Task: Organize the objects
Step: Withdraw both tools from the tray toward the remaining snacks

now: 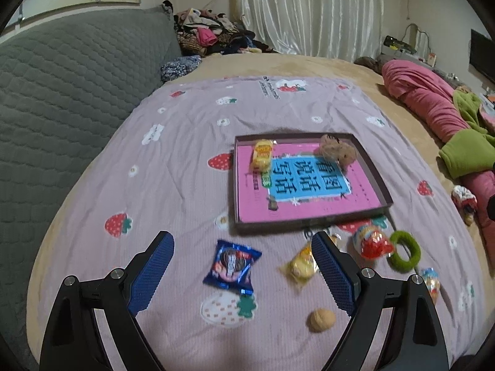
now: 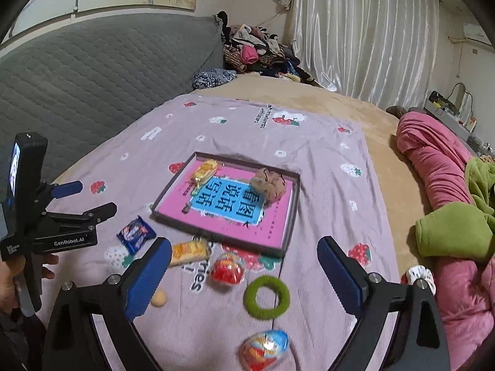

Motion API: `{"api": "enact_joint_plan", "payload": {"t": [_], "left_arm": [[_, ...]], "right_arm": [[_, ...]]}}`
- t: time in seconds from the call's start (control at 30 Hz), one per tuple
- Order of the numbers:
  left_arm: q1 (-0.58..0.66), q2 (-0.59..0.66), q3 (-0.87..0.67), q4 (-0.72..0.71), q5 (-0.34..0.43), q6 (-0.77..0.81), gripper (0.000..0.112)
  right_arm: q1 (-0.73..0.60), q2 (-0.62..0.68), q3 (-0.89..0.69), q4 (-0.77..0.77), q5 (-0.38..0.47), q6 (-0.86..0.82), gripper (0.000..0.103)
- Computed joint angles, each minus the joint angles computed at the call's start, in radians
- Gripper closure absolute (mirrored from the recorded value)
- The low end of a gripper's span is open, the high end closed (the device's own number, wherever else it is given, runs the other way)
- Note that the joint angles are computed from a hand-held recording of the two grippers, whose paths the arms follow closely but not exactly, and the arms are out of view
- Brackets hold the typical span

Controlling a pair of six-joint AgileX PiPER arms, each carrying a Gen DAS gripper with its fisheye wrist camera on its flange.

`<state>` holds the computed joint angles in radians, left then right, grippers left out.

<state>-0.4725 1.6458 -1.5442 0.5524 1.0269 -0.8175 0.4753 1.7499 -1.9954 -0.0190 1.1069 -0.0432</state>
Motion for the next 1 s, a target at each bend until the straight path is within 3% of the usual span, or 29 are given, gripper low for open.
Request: {"api": "enact_joint_plan", "payload": {"t": [0.4, 1.0], "left_arm": [[-0.045, -0.140, 0.187, 0.024, -0.016, -0.073, 0.021], [-0.097, -0.226, 0.337, 0.055, -0.040, -0.166, 0.021]], "right_arm": [[0.100, -0.188, 0.311, -0.048, -0.120, 0.077, 0.008], [0.161, -0.314, 0.494, -0.112, -0.170, 0.161, 0.008]]}}
